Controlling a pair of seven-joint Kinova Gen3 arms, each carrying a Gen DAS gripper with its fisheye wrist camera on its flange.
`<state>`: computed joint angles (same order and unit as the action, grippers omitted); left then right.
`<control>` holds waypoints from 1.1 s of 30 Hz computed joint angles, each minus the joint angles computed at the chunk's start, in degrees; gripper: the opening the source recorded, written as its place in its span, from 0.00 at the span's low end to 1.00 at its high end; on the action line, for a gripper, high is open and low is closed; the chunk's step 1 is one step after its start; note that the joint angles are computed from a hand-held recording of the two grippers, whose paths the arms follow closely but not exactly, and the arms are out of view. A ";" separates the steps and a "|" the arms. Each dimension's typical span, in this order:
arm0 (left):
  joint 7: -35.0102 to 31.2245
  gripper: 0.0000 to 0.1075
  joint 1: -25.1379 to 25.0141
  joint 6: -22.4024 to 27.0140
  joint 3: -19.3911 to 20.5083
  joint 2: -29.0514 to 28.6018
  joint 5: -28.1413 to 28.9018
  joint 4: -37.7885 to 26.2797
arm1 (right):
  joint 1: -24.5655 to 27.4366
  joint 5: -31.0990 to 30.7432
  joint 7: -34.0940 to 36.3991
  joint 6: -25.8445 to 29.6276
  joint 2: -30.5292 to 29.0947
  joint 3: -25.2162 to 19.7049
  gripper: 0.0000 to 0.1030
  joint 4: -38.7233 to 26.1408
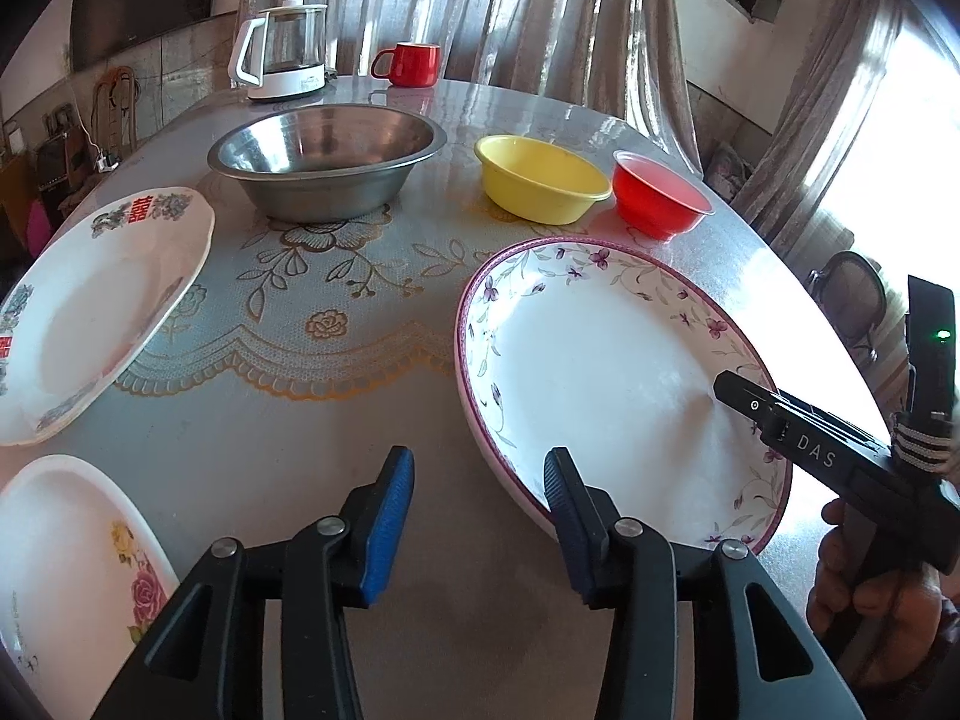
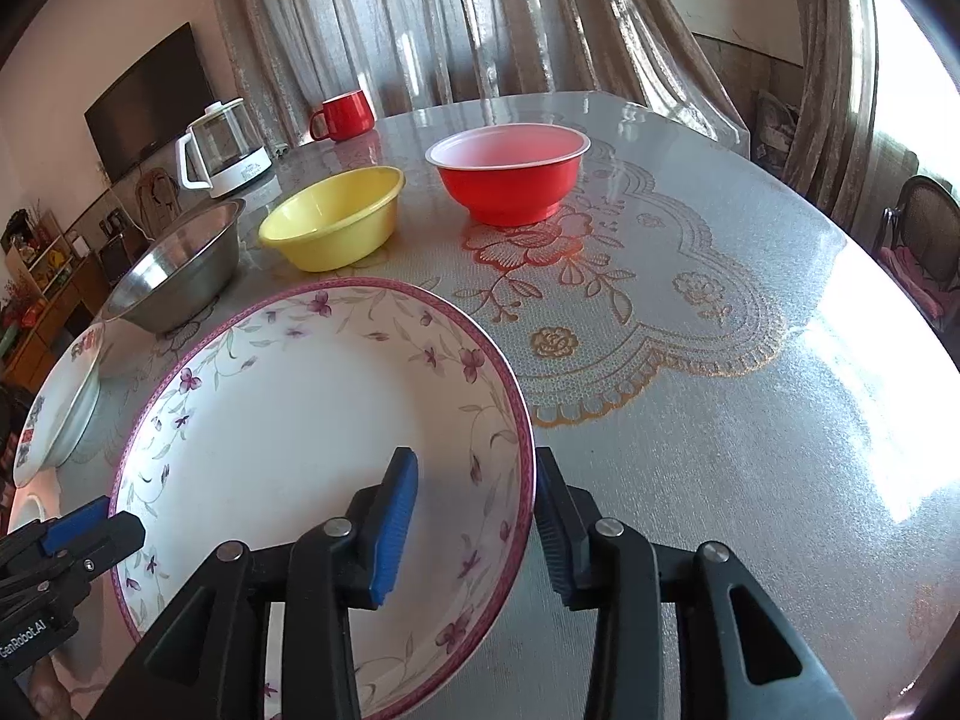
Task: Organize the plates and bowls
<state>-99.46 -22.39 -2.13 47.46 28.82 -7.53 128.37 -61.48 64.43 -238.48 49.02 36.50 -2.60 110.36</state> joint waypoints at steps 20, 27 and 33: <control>5.92 0.71 -25.29 -9.97 13.15 -4.80 -6.36 8.76 | -3.26 5.73 2.69 8.68 -0.94 -2.39 0.57 -5.81; 9.10 0.71 -25.52 -17.61 5.80 -9.36 -9.35 12.14 | -0.62 13.43 4.68 -2.02 0.28 -1.88 0.57 -9.11; 11.77 0.71 -24.81 -20.48 -1.23 -10.39 -12.40 12.65 | 2.88 18.99 5.21 -12.67 2.16 -1.57 0.57 -13.13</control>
<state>-87.69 -47.20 -22.61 46.23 18.43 -19.93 141.02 -58.60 83.42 -233.27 36.36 38.66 -4.17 97.23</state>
